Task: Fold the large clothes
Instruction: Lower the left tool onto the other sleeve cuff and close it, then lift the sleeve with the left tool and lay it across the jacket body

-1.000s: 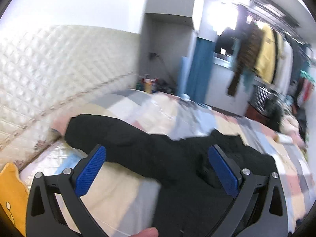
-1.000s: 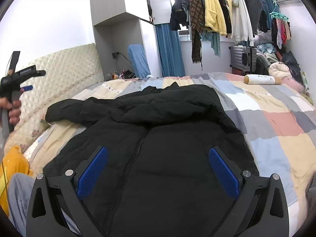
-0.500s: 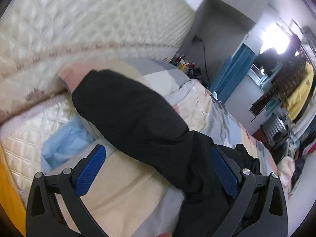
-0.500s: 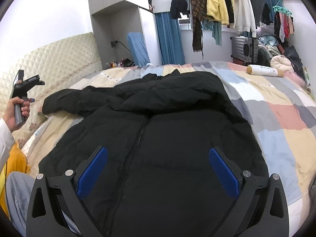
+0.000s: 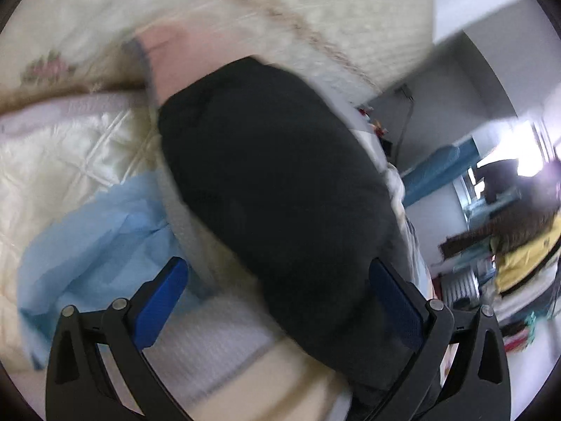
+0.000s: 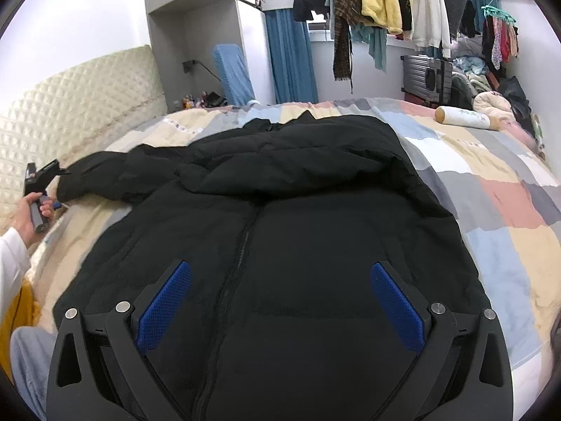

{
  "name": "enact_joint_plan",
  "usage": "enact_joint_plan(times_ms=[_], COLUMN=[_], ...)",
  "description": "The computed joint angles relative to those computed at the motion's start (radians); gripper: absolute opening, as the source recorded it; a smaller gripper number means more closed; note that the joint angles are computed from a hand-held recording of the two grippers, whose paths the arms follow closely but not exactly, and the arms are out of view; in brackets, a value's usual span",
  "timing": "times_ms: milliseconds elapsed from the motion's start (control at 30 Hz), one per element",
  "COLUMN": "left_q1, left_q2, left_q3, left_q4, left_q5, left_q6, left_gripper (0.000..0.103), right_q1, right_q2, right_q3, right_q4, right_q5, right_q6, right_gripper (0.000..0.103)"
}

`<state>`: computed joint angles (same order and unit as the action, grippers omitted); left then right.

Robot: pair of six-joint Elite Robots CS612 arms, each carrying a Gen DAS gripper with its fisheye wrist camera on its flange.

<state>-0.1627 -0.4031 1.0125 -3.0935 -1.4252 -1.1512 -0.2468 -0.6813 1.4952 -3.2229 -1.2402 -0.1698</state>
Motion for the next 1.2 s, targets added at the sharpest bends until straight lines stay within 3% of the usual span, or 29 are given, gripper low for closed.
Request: enact_joint_plan(times_ms=[133, 267, 333, 433, 467, 533, 600, 633, 733, 867, 1033, 1200], left_q1=[0.02, 0.026, 0.024, 0.019, 0.021, 0.023, 0.019, 0.014, -0.005, -0.023, -0.056, -0.087], left_q2=[0.058, 0.091, 0.099, 0.094, 0.095, 0.092, 0.08, 0.069, 0.036, -0.009, -0.069, -0.1], left_q3=[-0.036, -0.083, -0.107, -0.128, -0.138, -0.155, -0.142, -0.133, -0.112, -0.083, -0.054, -0.047], left_q4=[-0.116, -0.187, -0.204, -0.151, -0.128, -0.079, -0.076, -0.07, -0.015, 0.025, 0.093, 0.065], left_q5=[-0.046, -0.047, -0.036, 0.0, 0.003, 0.027, 0.058, 0.087, 0.19, 0.285, 0.414, 0.464], left_q6=[-0.061, -0.022, 0.019, 0.043, 0.041, 0.024, 0.005, 0.009, 0.084, 0.093, 0.196, 0.301], left_gripper=[0.101, 0.092, 0.075, 0.061, 0.057, 0.038, 0.025, 0.017, 0.008, 0.005, 0.004, 0.004], right_q1=[0.011, 0.017, 0.019, 0.022, 0.023, 0.024, 0.024, 0.024, 0.02, 0.013, 0.002, -0.011], right_q2=[0.014, 0.024, 0.028, 0.031, 0.032, 0.032, 0.032, 0.031, 0.026, 0.018, 0.009, -0.003], right_q3=[-0.031, -0.049, -0.056, -0.064, -0.065, -0.067, -0.068, -0.066, -0.057, -0.043, -0.028, -0.005], right_q4=[0.039, 0.054, 0.066, 0.078, 0.079, 0.082, 0.082, 0.079, 0.061, 0.035, 0.019, -0.021], right_q5=[-0.018, -0.035, -0.044, -0.046, -0.046, -0.044, -0.044, -0.044, -0.036, -0.02, -0.013, 0.015], right_q6=[0.009, 0.016, 0.016, 0.016, 0.016, 0.011, 0.01, 0.011, 0.019, 0.028, 0.036, 0.035], right_gripper=[0.103, 0.103, 0.103, 0.103, 0.103, 0.103, 0.103, 0.103, 0.103, 0.103, 0.103, 0.103])
